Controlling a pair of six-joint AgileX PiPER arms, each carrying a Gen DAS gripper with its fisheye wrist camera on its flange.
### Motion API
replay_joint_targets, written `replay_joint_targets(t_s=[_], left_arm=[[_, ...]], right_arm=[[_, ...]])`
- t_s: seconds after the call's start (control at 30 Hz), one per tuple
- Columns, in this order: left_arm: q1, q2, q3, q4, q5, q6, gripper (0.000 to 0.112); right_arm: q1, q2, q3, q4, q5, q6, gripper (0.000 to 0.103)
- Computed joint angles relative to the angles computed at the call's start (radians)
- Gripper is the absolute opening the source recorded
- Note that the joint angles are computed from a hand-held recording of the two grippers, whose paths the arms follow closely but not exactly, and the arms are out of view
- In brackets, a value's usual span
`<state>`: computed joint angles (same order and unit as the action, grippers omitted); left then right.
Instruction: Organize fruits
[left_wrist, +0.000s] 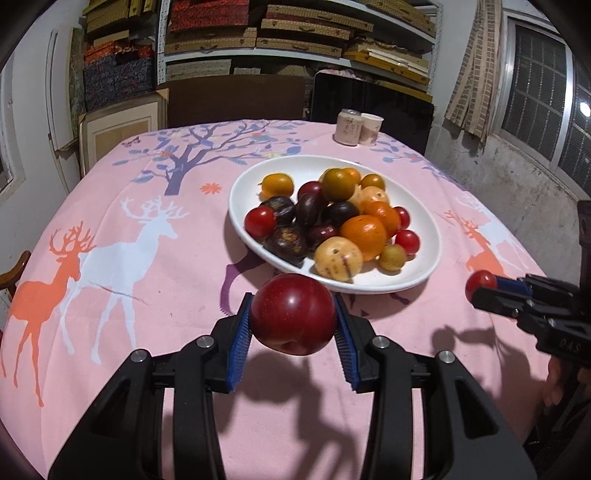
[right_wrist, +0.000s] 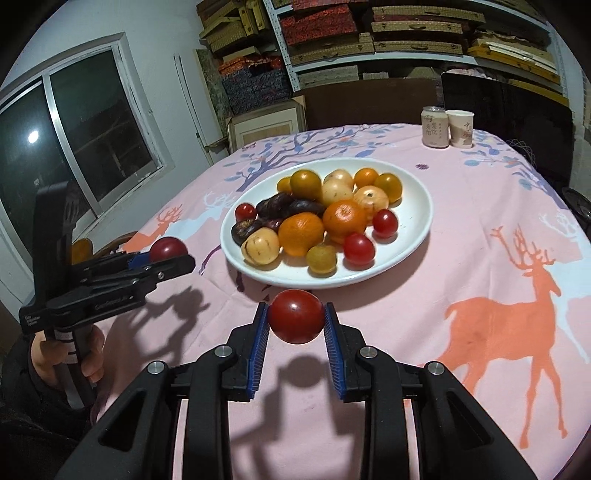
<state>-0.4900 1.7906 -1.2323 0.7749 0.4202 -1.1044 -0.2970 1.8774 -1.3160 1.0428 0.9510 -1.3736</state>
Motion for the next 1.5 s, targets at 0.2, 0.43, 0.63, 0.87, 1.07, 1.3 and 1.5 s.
replay_joint_targets(t_s=[0.2, 0.43, 0.63, 0.87, 1.07, 1.3, 1.5], left_arm=[[-0.011, 0.064, -0.186, -0.13, 0.076, 0.185, 0.04], [0.038, 0.344, -0.648, -0.336, 0.277, 0.459, 0.049], [0.05, 0.299, -0.556, -0.255, 0.247, 0.337, 0.09], [-0.016, 0.158, -0.296, -0.151, 0.204, 0.182, 0.098], [-0.102, 0.014, -0.082, -0.03, 0.205, -0.053, 0.098], [-0.225, -0.162, 0.067, 0.11, 0.295, -0.29, 0.098], [-0.379, -0.212, 0.061, 0.19, 0.493, -0.355, 0.098]], right_arm=[[-0.002, 0.065, -0.166, 0.013, 0.016, 0.063, 0.03], [0.103, 0.287, -0.574, -0.076, 0.053, 0.328, 0.045], [0.109, 0.273, -0.524, -0.063, 0.025, 0.303, 0.056], [0.048, 0.082, -0.165, -0.039, -0.101, 0.149, 0.098], [0.001, -0.032, 0.008, -0.043, -0.117, 0.092, 0.099], [-0.049, -0.231, 0.206, 0.02, -0.157, -0.038, 0.099], [-0.11, -0.327, 0.274, 0.06, -0.12, -0.085, 0.099]])
